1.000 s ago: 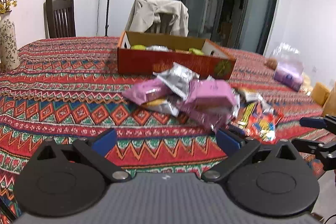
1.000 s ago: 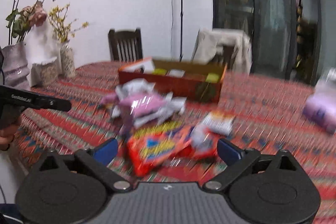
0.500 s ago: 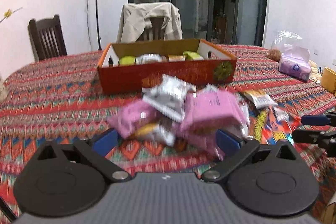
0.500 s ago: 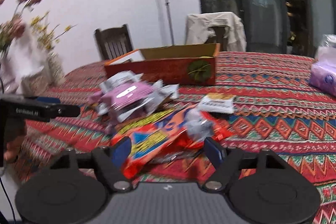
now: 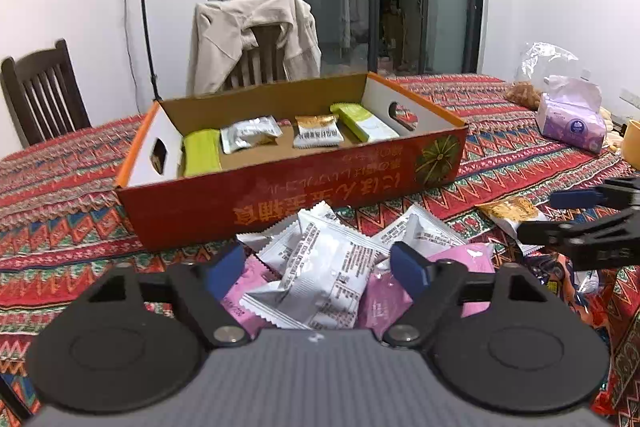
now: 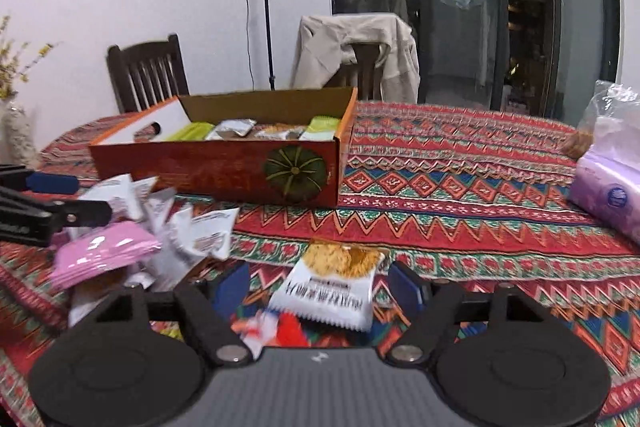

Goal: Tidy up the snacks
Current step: 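Grasp a silver wrapper with the left tool while the right tool grasps a cracker packet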

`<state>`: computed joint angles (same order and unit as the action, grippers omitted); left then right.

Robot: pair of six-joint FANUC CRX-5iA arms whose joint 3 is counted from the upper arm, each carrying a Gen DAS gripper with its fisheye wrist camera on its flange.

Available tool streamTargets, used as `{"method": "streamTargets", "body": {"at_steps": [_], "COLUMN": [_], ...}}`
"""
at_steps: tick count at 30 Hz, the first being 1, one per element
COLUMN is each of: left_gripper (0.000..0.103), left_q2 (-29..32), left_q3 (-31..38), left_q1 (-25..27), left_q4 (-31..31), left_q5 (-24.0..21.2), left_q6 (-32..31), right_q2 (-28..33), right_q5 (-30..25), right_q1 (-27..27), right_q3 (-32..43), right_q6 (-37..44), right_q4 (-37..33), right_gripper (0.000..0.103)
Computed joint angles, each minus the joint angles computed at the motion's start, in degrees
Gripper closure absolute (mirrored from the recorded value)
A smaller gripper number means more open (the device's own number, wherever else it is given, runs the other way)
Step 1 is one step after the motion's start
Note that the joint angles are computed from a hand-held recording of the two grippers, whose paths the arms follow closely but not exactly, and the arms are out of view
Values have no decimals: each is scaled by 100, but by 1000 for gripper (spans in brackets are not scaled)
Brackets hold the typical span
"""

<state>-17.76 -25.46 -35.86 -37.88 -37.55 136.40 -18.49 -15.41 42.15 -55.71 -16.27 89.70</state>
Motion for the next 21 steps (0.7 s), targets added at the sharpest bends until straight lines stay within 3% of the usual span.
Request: {"method": "streamTargets", "body": {"at_steps": [4, 5, 6, 8, 10, 11, 12, 13, 19, 21], "left_gripper": [33, 45, 46, 50, 54, 58, 76, 78, 78, 60], "left_q2": [25, 30, 27, 8, -23, -42, -60, -130, -233, -226], "left_q3": [-180, -192, -204, -212, -215, -206, -191, -253, -148, -128], "left_q1": [442, 455, 453, 421, 384, 355, 310, 364, -12, -62], "left_q4": [624, 605, 583, 486, 411, 369, 307, 423, 17, -28], "left_q5": [364, 382, 396, 417, 408, 380, 346, 443, 40, 38], "left_q6": [-455, -440, -424, -313, -248, -223, -165, -302, 164, 229], "right_q2": [538, 634, 716, 770, 750, 745, 735, 714, 303, 134], "right_q5": [-296, -402, -450, -407, -252, -265, -267, -269, -265, -316], "right_q1": [170, 233, 263, 256, 124, 130, 120, 95, -9, 54], "right_q3": [349, 416, 467, 498, 454, 449, 435, 414, 178, 94], "right_q6": [472, 580, 663, 763, 592, 586, 533, 464, -180, -188], "right_q4": [-565, -706, -808, -929, -712, -700, -631, -537, 245, 297], "right_gripper": [29, 31, 40, 49, 51, 51, 52, 52, 52, 52]}}
